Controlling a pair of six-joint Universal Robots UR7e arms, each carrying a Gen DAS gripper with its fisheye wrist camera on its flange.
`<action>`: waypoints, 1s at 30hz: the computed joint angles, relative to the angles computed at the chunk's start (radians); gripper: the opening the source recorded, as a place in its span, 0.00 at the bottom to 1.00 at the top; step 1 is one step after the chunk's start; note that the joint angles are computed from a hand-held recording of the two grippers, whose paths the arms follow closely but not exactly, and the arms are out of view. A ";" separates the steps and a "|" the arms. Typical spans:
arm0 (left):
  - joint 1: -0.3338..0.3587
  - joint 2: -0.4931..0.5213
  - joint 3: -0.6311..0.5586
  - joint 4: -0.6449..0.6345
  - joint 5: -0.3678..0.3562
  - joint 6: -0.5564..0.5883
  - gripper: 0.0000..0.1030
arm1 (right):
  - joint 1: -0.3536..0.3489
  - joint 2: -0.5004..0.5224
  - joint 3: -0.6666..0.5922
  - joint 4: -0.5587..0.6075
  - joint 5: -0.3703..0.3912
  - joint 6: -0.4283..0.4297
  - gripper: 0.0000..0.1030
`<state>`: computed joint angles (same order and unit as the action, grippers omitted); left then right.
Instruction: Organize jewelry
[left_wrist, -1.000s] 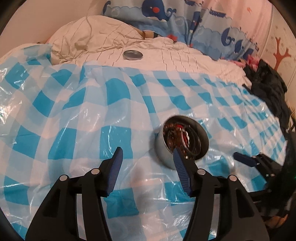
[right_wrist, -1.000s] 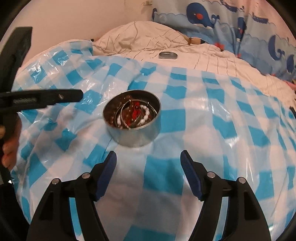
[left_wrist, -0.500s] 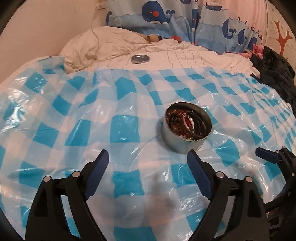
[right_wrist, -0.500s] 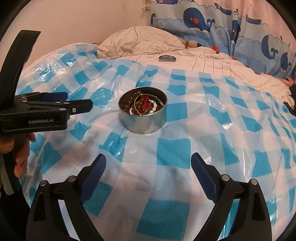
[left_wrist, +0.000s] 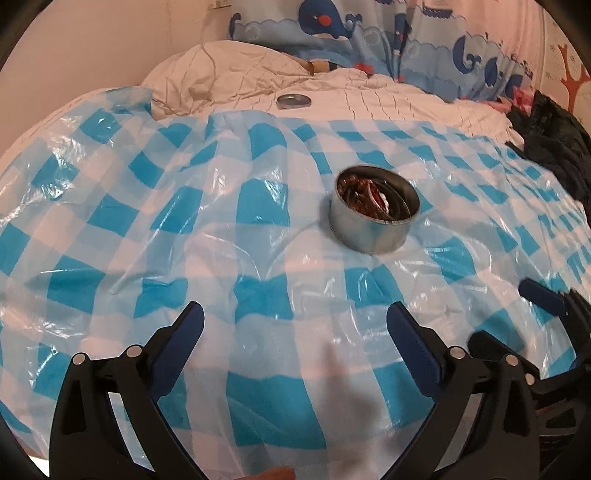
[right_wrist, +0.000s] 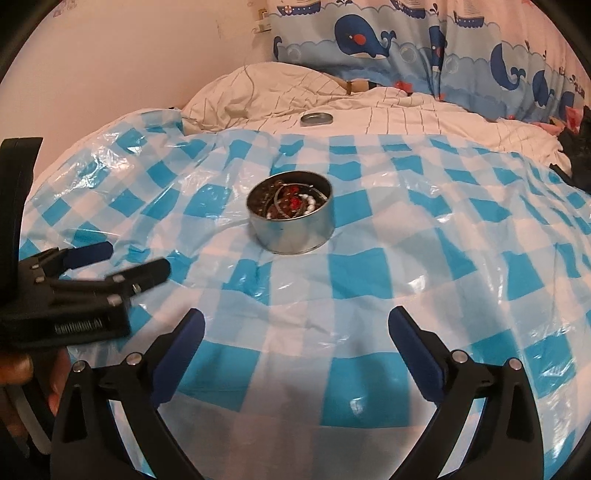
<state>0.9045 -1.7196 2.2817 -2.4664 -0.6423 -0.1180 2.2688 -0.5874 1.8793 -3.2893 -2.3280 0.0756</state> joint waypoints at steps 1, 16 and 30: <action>-0.004 -0.001 0.003 0.002 0.006 0.003 0.92 | 0.002 0.010 -0.009 -0.002 -0.006 -0.008 0.93; 0.003 0.030 -0.015 -0.061 0.049 0.034 0.92 | -0.016 0.053 -0.040 -0.024 -0.022 -0.045 0.93; 0.018 0.064 -0.038 -0.026 0.022 -0.016 0.92 | -0.020 0.050 -0.038 -0.012 -0.023 -0.046 0.93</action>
<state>0.9230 -1.6552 2.2441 -2.4925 -0.6202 -0.1337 2.2484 -0.5376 1.8410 -3.3009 -2.3509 0.0295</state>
